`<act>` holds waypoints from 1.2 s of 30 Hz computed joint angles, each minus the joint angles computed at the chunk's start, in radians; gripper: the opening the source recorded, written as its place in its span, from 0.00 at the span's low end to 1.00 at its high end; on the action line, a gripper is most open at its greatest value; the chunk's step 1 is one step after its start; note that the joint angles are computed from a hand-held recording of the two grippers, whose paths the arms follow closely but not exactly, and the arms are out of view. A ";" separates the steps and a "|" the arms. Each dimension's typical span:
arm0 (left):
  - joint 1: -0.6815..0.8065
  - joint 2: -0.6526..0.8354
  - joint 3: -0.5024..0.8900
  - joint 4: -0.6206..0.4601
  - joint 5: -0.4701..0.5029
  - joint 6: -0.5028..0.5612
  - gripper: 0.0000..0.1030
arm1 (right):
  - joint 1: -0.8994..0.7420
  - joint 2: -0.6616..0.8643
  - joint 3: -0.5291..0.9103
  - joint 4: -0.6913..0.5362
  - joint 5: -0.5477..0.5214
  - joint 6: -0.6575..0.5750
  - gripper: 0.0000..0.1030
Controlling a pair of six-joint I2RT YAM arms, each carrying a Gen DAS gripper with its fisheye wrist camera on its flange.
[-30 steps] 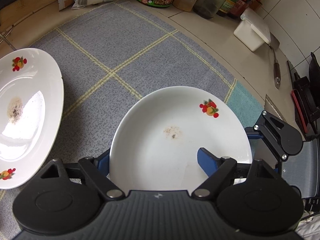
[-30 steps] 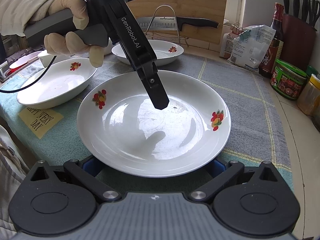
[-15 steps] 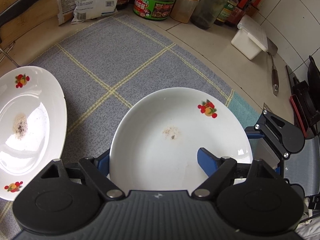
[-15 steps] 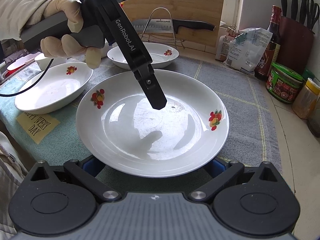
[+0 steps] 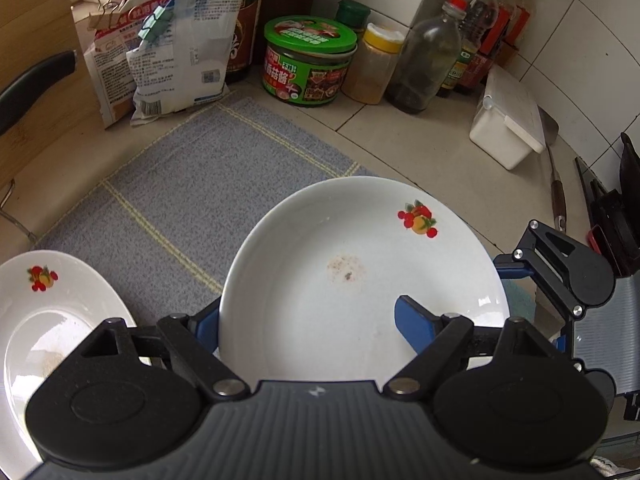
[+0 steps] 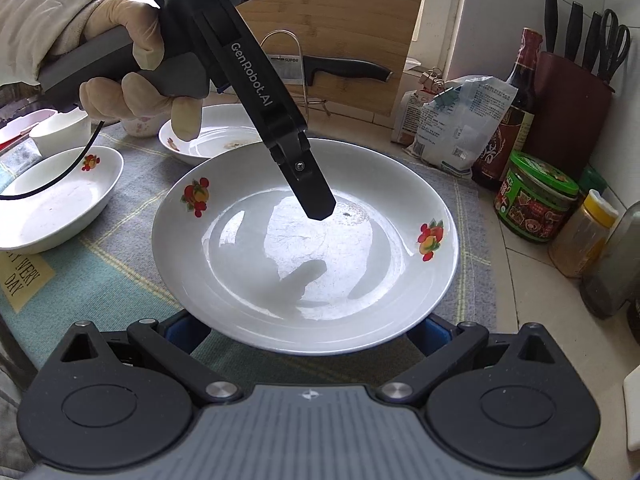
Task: Organize plates and bowls
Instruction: 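Lift the plate with the left gripper and carry it toward the wall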
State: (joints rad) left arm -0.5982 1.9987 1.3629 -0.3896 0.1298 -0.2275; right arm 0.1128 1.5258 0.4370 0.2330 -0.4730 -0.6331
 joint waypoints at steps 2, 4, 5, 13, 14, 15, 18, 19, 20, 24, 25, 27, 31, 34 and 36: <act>0.012 0.030 0.044 -0.008 0.004 0.012 0.83 | 0.000 0.036 0.029 0.013 0.007 0.002 1.00; 0.022 0.064 0.092 -0.018 0.008 0.025 0.83 | 0.001 0.066 0.055 0.021 0.016 0.004 1.00; 0.026 0.084 0.118 -0.026 0.008 0.030 0.83 | 0.000 0.076 0.065 0.023 0.018 0.003 1.00; 0.048 0.195 0.267 -0.055 0.009 0.056 0.83 | -0.002 0.187 0.177 0.016 0.044 0.009 1.00; 0.048 0.208 0.285 -0.060 0.007 0.058 0.83 | -0.002 0.194 0.184 0.017 0.046 0.012 1.00; 0.048 0.223 0.305 -0.067 0.005 0.062 0.83 | -0.002 0.204 0.196 0.013 0.051 0.014 1.00; 0.052 0.262 0.351 -0.073 0.005 0.064 0.83 | -0.007 0.234 0.227 0.007 0.056 0.017 1.00; 0.055 0.274 0.365 -0.077 0.009 0.062 0.83 | -0.009 0.244 0.237 0.002 0.056 0.020 1.00; 0.056 0.283 0.376 -0.080 0.010 0.059 0.83 | -0.011 0.255 0.248 -0.004 0.055 0.022 1.00; 0.057 0.321 0.419 -0.095 0.008 0.063 0.83 | -0.013 0.284 0.271 -0.008 0.061 0.027 1.00; 0.057 0.327 0.426 -0.097 0.006 0.066 0.83 | -0.012 0.287 0.273 -0.008 0.063 0.029 1.00; 0.057 0.339 0.439 -0.102 0.006 0.066 0.83 | -0.013 0.296 0.280 -0.012 0.064 0.032 1.00; 0.056 0.356 0.457 -0.108 0.002 0.063 0.83 | -0.014 0.305 0.291 -0.021 0.068 0.034 1.00; 0.054 0.366 0.467 -0.115 -0.009 0.063 0.83 | -0.016 0.313 0.300 -0.027 0.063 0.040 1.00; 0.055 0.372 0.473 -0.118 -0.009 0.063 0.83 | -0.018 0.320 0.305 -0.033 0.058 0.045 1.00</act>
State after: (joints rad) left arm -0.5436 2.3706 1.8361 -0.5073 0.1204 -0.1641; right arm 0.0952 1.8454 0.7425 0.1997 -0.4147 -0.5885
